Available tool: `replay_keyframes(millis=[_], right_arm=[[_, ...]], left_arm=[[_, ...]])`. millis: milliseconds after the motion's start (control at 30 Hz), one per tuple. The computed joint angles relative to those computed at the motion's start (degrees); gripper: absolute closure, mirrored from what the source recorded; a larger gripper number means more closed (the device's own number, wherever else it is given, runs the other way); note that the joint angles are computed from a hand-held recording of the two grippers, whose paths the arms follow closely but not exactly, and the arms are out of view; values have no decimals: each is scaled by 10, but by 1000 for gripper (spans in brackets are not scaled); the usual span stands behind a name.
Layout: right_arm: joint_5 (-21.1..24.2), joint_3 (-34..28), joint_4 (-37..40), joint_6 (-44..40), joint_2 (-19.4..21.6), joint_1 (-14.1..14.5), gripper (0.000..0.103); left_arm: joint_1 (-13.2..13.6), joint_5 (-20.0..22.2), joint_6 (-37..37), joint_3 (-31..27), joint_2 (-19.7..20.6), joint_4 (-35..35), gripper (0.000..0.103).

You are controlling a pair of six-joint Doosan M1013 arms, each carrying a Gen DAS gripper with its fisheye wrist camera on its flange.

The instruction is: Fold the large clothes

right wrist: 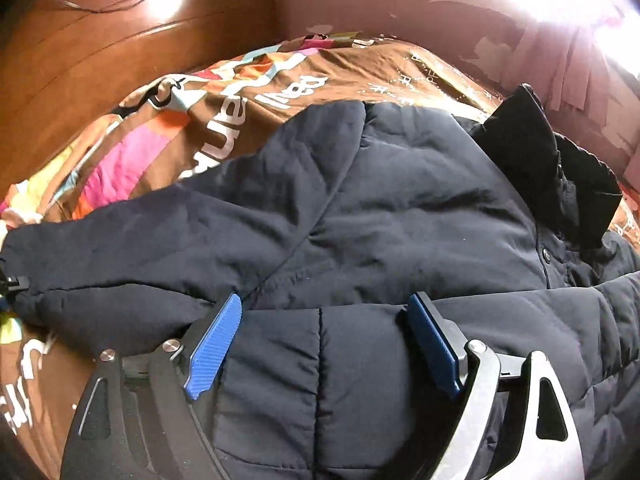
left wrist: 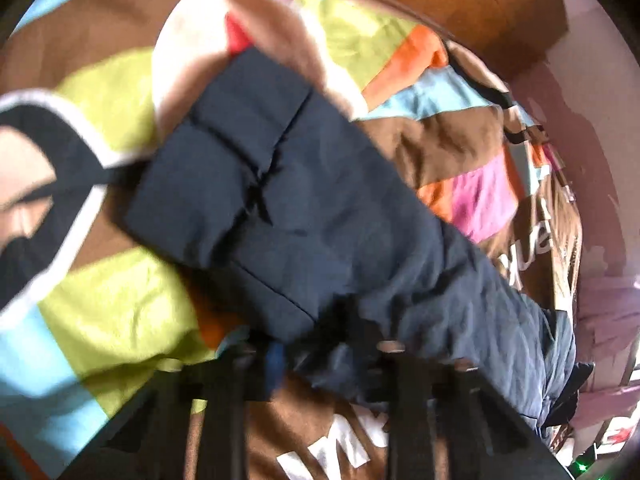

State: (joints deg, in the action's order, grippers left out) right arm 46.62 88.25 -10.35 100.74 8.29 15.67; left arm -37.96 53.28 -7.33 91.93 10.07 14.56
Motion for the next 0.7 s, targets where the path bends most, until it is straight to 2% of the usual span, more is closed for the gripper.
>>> replay_keyframes(millis=[33, 167, 300, 400, 567, 700], right_arm=[[-10, 3, 20, -8, -5, -5, 22], [-37, 15, 83, -29, -28, -22, 22], [-37, 22, 95, -37, -48, -37, 22], [-30, 26, 108, -43, -63, -55, 22], [-22, 37, 116, -48, -89, -91, 22], [-12, 45, 133, -61, -108, -128, 22]], left_arm=[[-2, 2, -2, -2, -3, 14, 93], [-22, 38, 13, -44, -1, 100, 95], [-45, 63, 44, -102, 8, 181, 96], [-62, 64, 90, -153, 18, 229, 96], [-88, 35, 189, -243, 51, 246, 96], [-112, 24, 300, -327, 93, 223, 96]])
